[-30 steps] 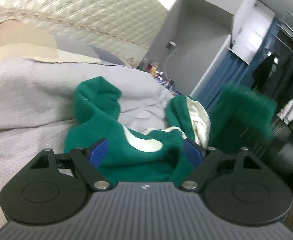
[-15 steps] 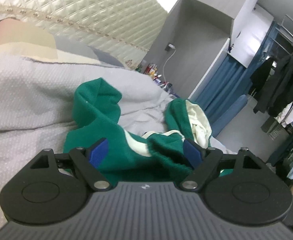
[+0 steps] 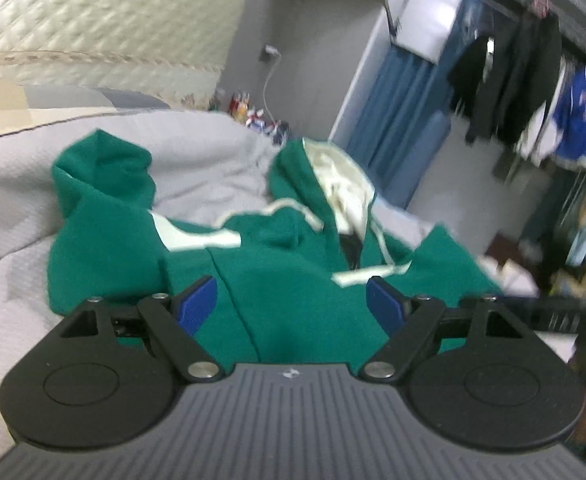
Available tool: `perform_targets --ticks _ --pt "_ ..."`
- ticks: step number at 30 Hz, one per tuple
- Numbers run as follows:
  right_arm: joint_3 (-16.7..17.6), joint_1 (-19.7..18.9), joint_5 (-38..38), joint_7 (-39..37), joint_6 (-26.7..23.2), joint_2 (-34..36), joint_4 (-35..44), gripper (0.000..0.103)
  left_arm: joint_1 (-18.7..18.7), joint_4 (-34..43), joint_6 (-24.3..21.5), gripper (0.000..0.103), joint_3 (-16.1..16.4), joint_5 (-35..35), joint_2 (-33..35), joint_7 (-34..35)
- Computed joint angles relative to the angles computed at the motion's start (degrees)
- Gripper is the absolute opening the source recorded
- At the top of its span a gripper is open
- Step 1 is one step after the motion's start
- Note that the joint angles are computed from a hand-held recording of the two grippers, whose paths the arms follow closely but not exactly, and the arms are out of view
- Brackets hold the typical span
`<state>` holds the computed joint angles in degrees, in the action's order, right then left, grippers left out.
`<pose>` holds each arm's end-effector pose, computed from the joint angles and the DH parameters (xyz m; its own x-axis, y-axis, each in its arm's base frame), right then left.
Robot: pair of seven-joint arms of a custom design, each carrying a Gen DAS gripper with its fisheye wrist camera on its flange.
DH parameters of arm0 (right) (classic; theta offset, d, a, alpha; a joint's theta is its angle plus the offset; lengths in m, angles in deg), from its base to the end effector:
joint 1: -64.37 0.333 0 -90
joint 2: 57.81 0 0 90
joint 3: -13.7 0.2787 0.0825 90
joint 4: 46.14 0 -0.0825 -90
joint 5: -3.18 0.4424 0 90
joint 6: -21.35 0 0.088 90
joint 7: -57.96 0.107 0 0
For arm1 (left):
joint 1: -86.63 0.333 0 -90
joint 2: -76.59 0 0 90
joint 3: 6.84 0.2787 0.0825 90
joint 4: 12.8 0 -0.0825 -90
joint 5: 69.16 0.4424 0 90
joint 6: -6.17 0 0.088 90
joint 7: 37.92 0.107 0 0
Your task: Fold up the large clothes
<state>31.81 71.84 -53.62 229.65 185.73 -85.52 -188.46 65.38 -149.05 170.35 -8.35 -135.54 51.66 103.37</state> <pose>0.4415 0.2658 0.4652 -0.0179 -0.9931 -0.1157 -0.5150 0.1084 -0.8503 0.5042 -0.1571 0.5116 -0.4539 -0.8315 0.3205 -0.5558 -0.0170 -0.8311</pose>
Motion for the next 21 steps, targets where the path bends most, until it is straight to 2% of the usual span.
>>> perform_targets --ticks 1,2,4,5,8,11,13,15,18,21 --pt "0.74 -1.19 -0.71 2.00 -0.86 0.22 -0.04 0.062 0.68 0.25 -0.12 0.085 -0.84 1.90 0.89 -1.57" --pt "-0.09 -1.03 0.26 2.49 -0.81 0.77 -0.31 0.062 1.89 0.66 -0.51 0.085 -2.15 5.06 2.05 -4.82" --pt "-3.66 1.03 5.05 -0.68 0.41 2.55 -0.74 0.061 4.77 1.36 -1.94 0.085 -4.85 13.07 4.14 -12.84" --pt "-4.36 1.41 6.70 -1.54 0.47 3.17 -0.89 0.060 6.05 1.63 -2.52 0.085 -6.08 17.21 5.01 -16.57" --pt "-7.84 4.35 14.98 -7.05 -0.28 6.57 -0.60 0.058 7.97 2.17 -2.52 0.085 -8.00 26.06 7.24 -23.94" --pt "-9.97 6.54 21.99 -13.09 -0.95 9.36 0.24 0.057 7.74 2.56 -2.59 0.086 -7.46 29.03 8.30 -27.49" --pt "-9.09 5.85 22.60 -12.89 -1.20 9.45 0.39 0.057 6.46 2.55 -2.17 0.086 -6.04 27.32 8.21 -26.86" --pt "-9.16 5.82 24.02 -12.86 -0.21 8.49 -0.38 0.058 4.59 2.03 -1.26 0.086 -3.73 22.32 7.02 -24.42" --pt "-9.15 5.79 26.57 -12.72 1.43 6.73 -2.15 0.058 0.71 2.00 2.67 0.086 1.20 7.93 5.42 -18.28" --pt "-7.77 4.81 26.34 -12.66 0.98 6.33 -1.94 0.058 0.33 3.41 7.08 0.086 3.16 -3.71 5.64 -15.62"
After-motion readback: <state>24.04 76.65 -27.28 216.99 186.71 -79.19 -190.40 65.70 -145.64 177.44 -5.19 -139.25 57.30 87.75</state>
